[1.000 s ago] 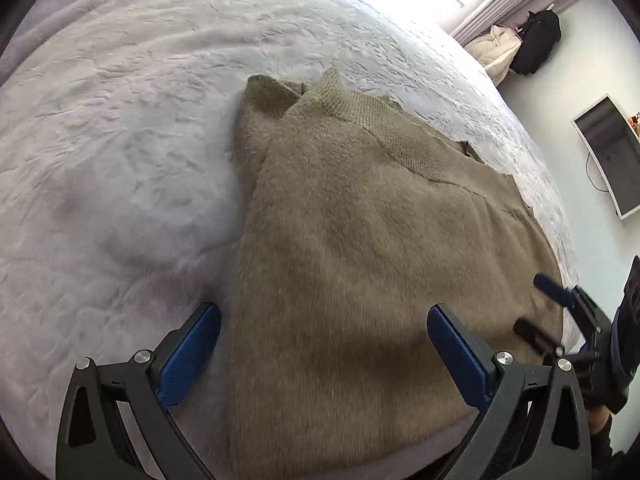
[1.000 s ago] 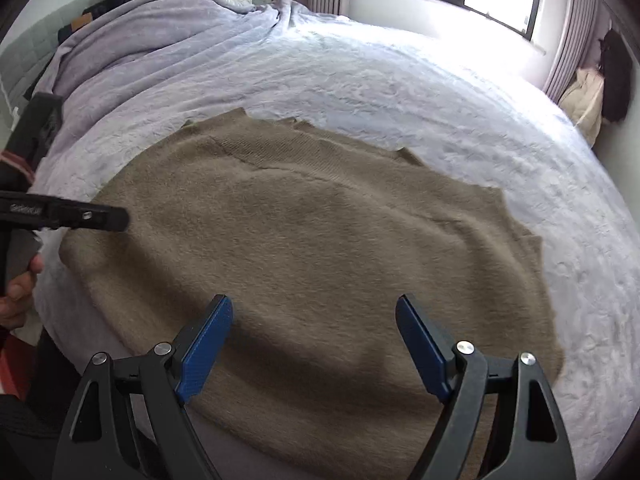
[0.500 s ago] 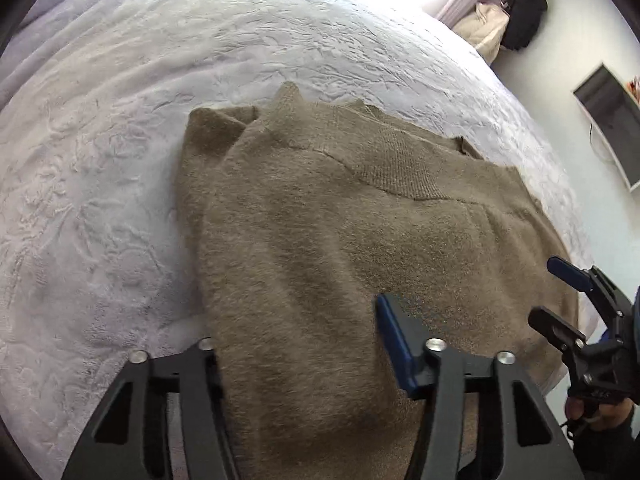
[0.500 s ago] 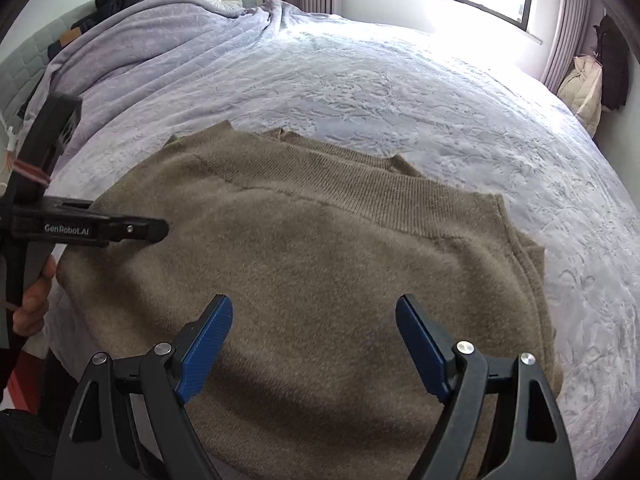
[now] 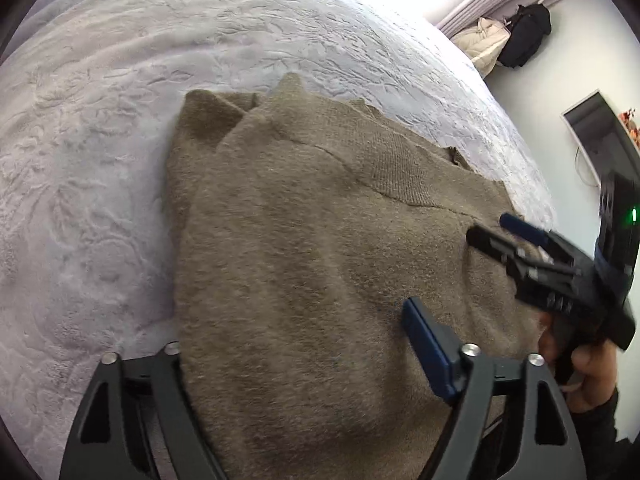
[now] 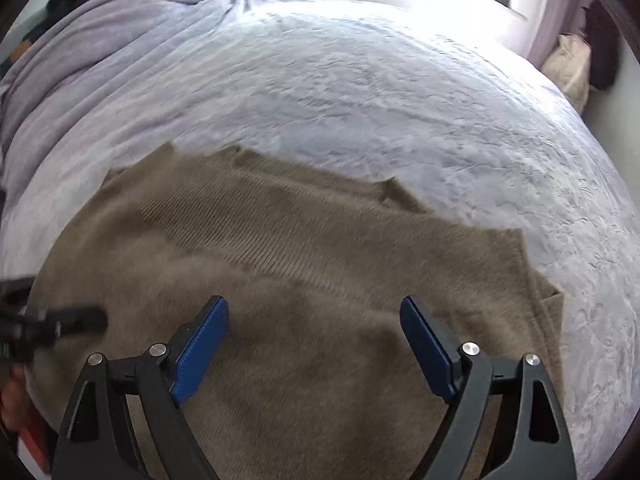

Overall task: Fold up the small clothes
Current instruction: 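Grasp the sweater side edge with the left gripper, then lift the side edge with the left gripper and fold it across the body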

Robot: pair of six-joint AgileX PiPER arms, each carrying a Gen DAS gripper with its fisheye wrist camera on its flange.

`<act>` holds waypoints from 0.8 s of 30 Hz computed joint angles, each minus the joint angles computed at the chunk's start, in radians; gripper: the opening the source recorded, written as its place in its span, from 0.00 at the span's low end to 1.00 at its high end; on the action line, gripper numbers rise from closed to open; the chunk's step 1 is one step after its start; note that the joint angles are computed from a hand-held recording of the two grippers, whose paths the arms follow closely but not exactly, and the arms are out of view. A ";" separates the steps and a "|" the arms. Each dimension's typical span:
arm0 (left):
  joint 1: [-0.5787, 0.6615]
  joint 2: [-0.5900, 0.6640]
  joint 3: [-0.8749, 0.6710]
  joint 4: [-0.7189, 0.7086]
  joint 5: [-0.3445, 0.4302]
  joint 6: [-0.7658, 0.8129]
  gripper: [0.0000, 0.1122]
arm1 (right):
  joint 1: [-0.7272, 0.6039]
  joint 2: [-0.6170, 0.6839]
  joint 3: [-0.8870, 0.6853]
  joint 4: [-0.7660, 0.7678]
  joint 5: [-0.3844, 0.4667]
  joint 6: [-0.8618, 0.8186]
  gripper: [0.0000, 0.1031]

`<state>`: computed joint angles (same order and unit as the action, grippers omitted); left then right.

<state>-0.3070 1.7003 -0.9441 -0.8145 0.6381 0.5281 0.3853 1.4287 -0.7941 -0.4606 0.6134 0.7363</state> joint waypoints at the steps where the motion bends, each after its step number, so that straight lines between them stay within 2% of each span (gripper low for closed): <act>1: -0.031 0.000 -0.007 0.045 -0.030 -0.052 0.74 | 0.000 0.030 -0.021 -0.018 0.018 0.029 0.88; 2: -0.054 -0.002 -0.011 0.079 -0.056 -0.093 0.74 | -0.015 0.078 -0.047 -0.007 0.019 0.023 0.88; 3: -0.067 -0.003 -0.015 0.104 -0.071 -0.126 0.68 | -0.044 0.117 -0.065 0.027 0.008 -0.022 0.89; 4: -0.073 -0.007 -0.019 0.134 -0.079 -0.161 0.56 | -0.059 0.163 -0.082 0.037 -0.008 -0.028 0.94; 5: -0.068 -0.009 -0.022 0.139 -0.072 -0.164 0.49 | -0.061 0.186 -0.086 0.006 -0.022 0.003 0.96; 6: -0.043 -0.015 -0.026 0.104 -0.041 -0.128 0.36 | -0.063 0.203 -0.095 -0.024 -0.024 0.028 0.97; 7: -0.022 -0.018 -0.028 0.067 -0.014 -0.092 0.34 | -0.064 0.214 -0.108 -0.023 -0.015 0.027 0.98; 10: -0.026 -0.028 -0.042 0.107 0.012 -0.136 0.32 | -0.058 0.196 -0.117 -0.006 0.021 0.010 0.98; 13: -0.054 -0.049 -0.052 0.166 0.008 -0.196 0.31 | -0.012 0.075 -0.033 -0.012 0.057 0.034 0.98; 17: -0.063 -0.058 -0.077 0.189 0.036 -0.233 0.30 | 0.157 -0.096 0.153 -0.151 0.101 0.213 0.98; 19: -0.082 -0.062 -0.096 0.230 0.043 -0.275 0.30 | 0.279 -0.171 0.229 -0.249 0.153 0.357 0.98; 20: -0.100 -0.071 -0.107 0.271 0.044 -0.311 0.29 | 0.306 -0.205 0.250 -0.253 0.164 0.369 0.98; 22: -0.132 -0.074 -0.125 0.337 0.037 -0.366 0.29 | 0.268 -0.263 0.261 -0.205 0.136 0.297 0.98; 24: -0.152 -0.057 -0.152 0.385 0.048 -0.422 0.29 | 0.188 -0.274 0.274 -0.190 0.059 0.253 0.98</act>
